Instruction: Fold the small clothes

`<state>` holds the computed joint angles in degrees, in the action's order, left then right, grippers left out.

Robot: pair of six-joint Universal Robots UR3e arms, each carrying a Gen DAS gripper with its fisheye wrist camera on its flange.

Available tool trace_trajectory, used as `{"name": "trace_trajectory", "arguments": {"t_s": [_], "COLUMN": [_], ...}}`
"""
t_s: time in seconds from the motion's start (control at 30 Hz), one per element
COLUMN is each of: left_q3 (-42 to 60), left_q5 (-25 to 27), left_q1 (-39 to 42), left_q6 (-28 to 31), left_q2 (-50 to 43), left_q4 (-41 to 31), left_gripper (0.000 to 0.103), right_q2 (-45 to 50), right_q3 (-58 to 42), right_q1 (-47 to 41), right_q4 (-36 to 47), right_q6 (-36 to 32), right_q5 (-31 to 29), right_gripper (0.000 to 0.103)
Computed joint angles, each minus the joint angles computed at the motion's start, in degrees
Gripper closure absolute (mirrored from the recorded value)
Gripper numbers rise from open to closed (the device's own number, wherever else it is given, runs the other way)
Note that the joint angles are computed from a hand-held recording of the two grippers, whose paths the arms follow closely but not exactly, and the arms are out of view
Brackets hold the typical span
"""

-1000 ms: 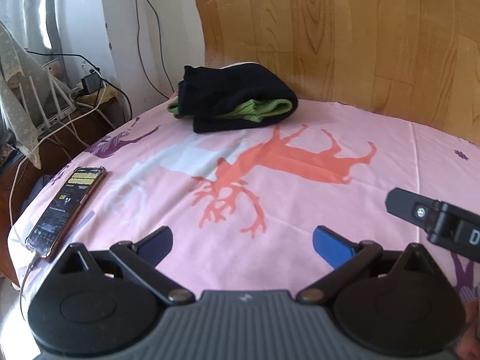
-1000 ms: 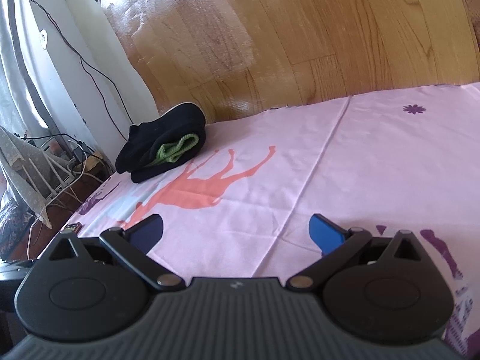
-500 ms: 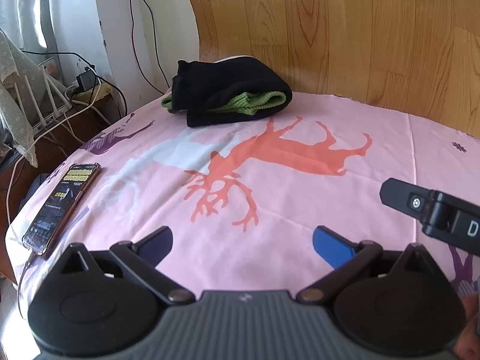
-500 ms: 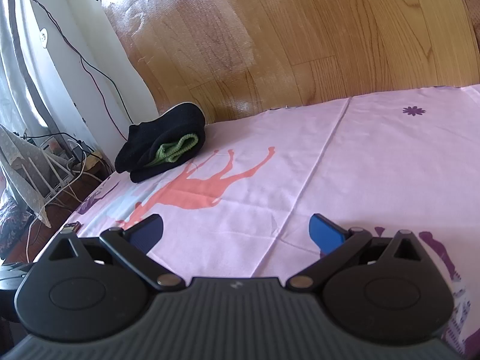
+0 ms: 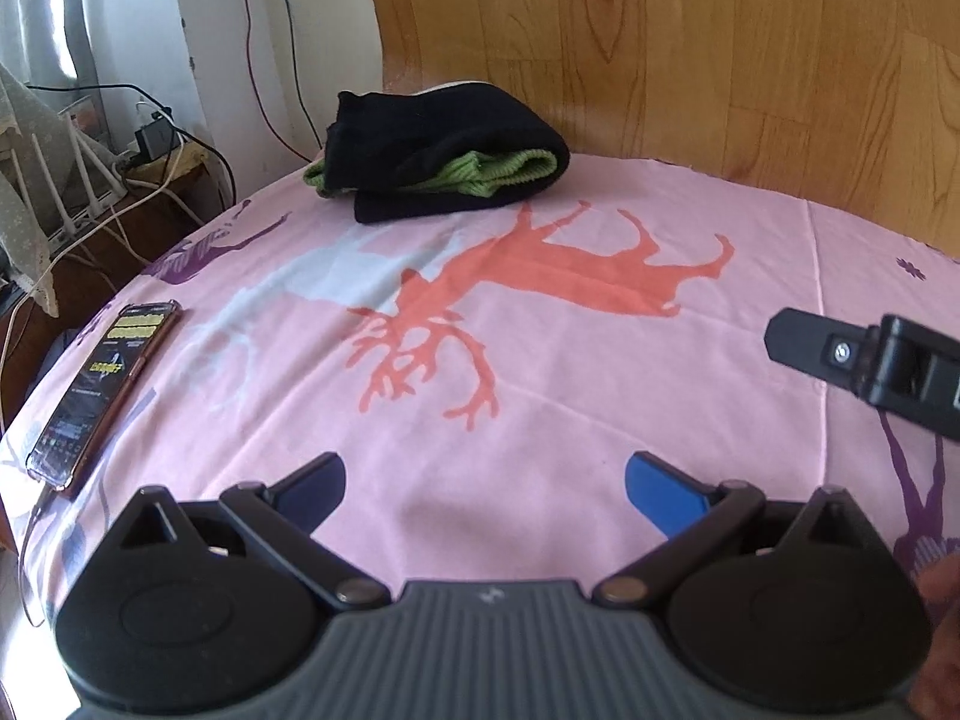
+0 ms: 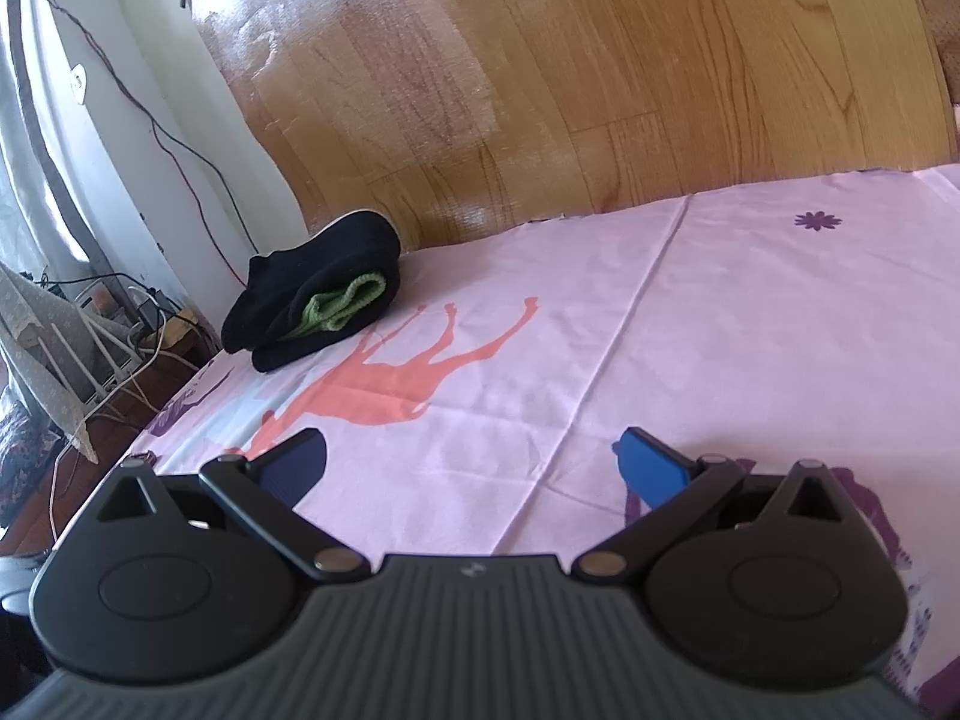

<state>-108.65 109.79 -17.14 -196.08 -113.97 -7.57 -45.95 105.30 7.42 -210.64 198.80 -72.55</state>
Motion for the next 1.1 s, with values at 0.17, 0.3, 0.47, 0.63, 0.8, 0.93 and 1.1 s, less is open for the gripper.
{"name": "trace_trajectory", "arguments": {"t_s": [0.17, 0.3, 0.47, 0.63, 0.8, 0.93, 1.1], "left_q3": [0.19, 0.53, 0.85, 0.96, 0.97, 1.00, 1.20], "left_q5": [-0.59, -0.34, 0.22, 0.30, 0.55, 0.58, 0.75], "left_q1": [-0.15, -0.55, -0.72, -0.75, -0.76, -0.61, -0.62], "left_q6": [-0.02, 0.04, -0.29, -0.51, -0.46, -0.71, -0.95], "left_q2": [0.01, -0.28, -0.47, -0.40, -0.45, -0.49, -0.59], "left_q4": [-0.63, -0.84, -1.16, -1.46, -1.47, -1.63, -1.96], "left_gripper": [0.000, 0.000, 0.000, 0.000, 0.000, 0.000, 0.000], "right_q2": [-0.19, -0.28, -0.31, -0.31, -0.32, -0.31, -0.29], "right_q3": [0.09, 0.08, 0.01, -0.01, 0.00, 0.00, -0.02], "right_q1": [-0.23, -0.38, -0.51, -0.47, -0.47, -0.45, -0.40], "right_q4": [0.43, 0.62, 0.84, 0.86, 0.88, 0.86, 0.85], "right_q6": [-0.26, -0.38, -0.17, -0.14, -0.11, -0.13, -0.08], "right_q5": [0.44, 0.68, 0.91, 0.87, 0.85, 0.84, 0.75], "right_gripper": [0.000, 0.000, 0.000, 0.000, 0.000, 0.000, 0.000]}}
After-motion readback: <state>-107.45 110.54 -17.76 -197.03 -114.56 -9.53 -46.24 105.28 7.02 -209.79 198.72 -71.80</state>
